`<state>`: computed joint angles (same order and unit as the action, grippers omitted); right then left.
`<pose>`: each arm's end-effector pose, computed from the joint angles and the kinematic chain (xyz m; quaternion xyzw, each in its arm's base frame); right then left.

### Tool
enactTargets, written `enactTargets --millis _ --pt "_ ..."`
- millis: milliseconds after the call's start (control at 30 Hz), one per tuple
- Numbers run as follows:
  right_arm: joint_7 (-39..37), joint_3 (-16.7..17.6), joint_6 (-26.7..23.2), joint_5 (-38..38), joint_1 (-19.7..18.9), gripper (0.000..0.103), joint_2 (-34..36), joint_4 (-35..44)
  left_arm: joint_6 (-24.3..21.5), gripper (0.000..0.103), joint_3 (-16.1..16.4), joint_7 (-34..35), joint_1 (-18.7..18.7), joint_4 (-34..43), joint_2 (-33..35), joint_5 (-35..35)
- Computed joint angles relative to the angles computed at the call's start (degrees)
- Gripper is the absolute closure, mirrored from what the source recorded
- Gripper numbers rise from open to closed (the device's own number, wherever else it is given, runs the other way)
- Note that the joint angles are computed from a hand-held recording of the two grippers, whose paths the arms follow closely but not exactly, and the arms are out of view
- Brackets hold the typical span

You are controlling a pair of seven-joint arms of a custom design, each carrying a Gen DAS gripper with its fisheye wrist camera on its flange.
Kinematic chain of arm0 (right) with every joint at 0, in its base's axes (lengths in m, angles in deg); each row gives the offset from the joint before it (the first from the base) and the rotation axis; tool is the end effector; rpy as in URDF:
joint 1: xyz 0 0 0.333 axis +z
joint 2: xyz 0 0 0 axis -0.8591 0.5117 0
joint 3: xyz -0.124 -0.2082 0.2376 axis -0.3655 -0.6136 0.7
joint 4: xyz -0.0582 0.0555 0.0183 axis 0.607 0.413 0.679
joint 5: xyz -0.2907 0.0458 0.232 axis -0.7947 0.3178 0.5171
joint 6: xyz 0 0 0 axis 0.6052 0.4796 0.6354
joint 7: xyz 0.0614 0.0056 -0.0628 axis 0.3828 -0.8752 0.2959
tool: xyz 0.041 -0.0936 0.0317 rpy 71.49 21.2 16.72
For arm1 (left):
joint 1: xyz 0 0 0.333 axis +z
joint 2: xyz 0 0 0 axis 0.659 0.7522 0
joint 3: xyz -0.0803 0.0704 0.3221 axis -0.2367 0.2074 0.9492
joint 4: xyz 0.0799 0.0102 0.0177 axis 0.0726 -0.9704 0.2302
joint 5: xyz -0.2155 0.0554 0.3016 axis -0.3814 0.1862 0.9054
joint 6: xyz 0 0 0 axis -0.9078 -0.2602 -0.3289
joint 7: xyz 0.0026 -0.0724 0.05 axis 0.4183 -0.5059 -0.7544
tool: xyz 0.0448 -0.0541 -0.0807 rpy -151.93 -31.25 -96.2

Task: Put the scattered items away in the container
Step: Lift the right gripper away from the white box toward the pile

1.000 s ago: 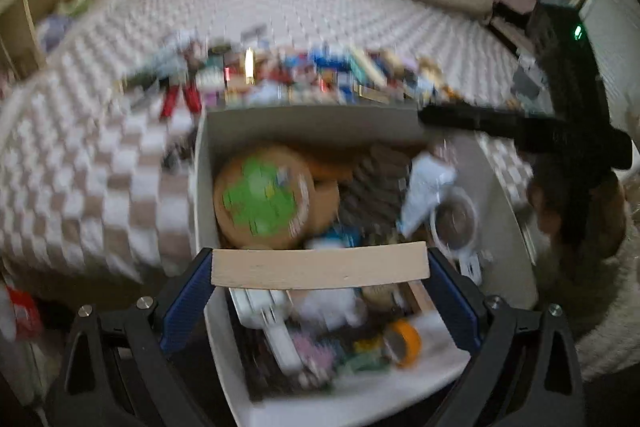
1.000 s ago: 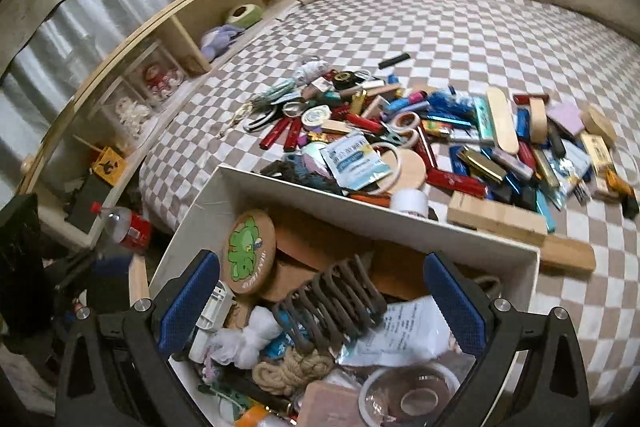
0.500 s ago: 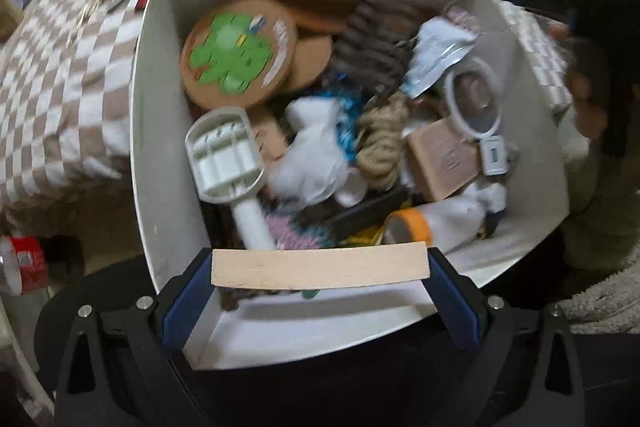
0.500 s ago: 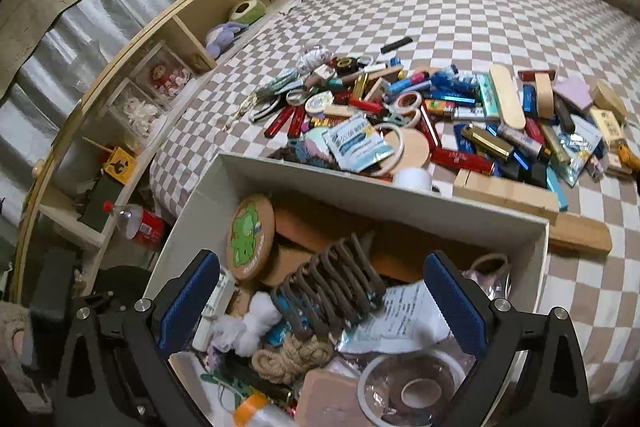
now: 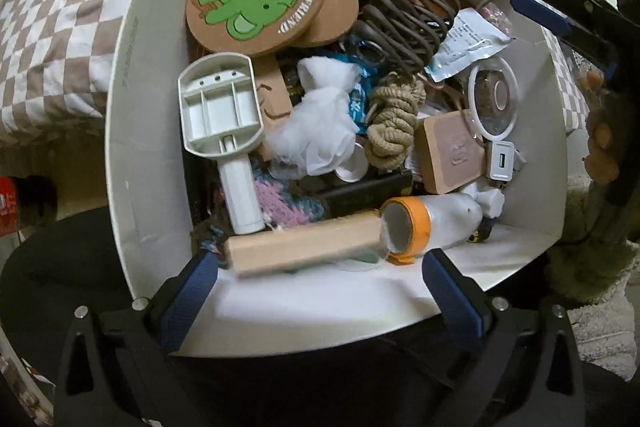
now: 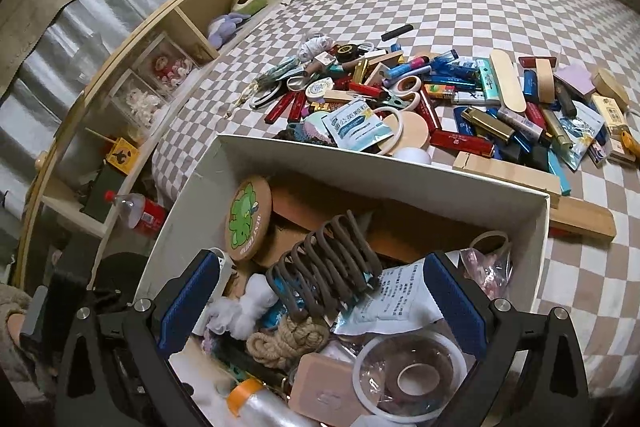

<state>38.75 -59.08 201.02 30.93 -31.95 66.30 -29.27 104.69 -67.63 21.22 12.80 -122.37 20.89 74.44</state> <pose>0.5379 0.4309 0.5005 -0.8584 0.3784 0.1090 0.3288 0.3681 -0.4292 0.4915 0.7979 -0.5926 0.0648 0.0895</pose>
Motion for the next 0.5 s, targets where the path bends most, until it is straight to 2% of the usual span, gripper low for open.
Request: enactTargets --millis 333,500 --pt "-1.0 0.0 1.3 0.2 0.2 0.001 -0.9 -1.1 -0.1 0.0 0.0 -1.0 -0.2 -0.2 -0.7 1.5" --pt "-1.2 0.0 1.2 0.1 0.2 0.001 -1.0 -1.2 -1.3 0.0 0.0 -0.6 -0.3 1.2 -1.0 4.5"
